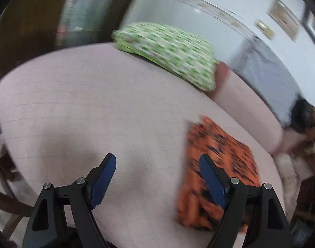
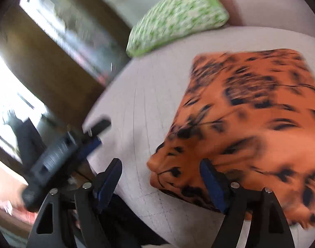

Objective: Fold small clothes

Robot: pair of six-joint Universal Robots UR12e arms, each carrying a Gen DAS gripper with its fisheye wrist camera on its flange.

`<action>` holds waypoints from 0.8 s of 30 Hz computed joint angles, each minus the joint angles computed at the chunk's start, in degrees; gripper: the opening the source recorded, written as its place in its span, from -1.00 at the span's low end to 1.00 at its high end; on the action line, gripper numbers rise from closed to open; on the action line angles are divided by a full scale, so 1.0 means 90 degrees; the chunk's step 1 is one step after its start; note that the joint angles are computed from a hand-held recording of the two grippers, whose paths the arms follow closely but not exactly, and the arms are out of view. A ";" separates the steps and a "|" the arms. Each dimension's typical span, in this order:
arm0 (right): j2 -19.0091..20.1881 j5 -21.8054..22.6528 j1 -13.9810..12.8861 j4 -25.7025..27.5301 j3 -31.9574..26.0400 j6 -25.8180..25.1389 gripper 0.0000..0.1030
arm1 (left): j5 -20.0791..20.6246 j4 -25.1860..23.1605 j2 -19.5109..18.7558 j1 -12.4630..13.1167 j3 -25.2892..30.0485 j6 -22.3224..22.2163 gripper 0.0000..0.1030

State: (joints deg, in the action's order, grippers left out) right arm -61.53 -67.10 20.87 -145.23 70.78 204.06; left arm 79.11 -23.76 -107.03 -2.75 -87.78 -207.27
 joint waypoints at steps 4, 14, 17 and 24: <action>-0.0578 -0.0620 -0.0194 -0.1000 0.0884 0.0753 0.56 | -0.0800 -0.0500 -0.0058 -0.0154 0.0223 0.0855 0.60; -0.0891 -0.0465 -0.0527 -0.1721 0.1607 0.1566 0.56 | -0.0814 -0.1663 -0.0221 -0.0390 0.0663 0.0843 0.28; -0.0936 -0.0353 -0.0580 -0.1862 0.1696 0.1619 0.56 | -0.0707 -0.1837 -0.0323 -0.0411 0.0762 0.0791 0.23; -0.0941 -0.0122 -0.0661 -0.2010 0.1797 0.1725 0.56 | -0.0516 -0.1338 -0.0155 -0.0396 0.0564 0.0588 -0.79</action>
State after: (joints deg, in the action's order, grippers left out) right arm -70.00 -68.19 14.92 -163.33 86.95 219.58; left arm 74.46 -35.80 -108.43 -6.32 -82.70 -201.98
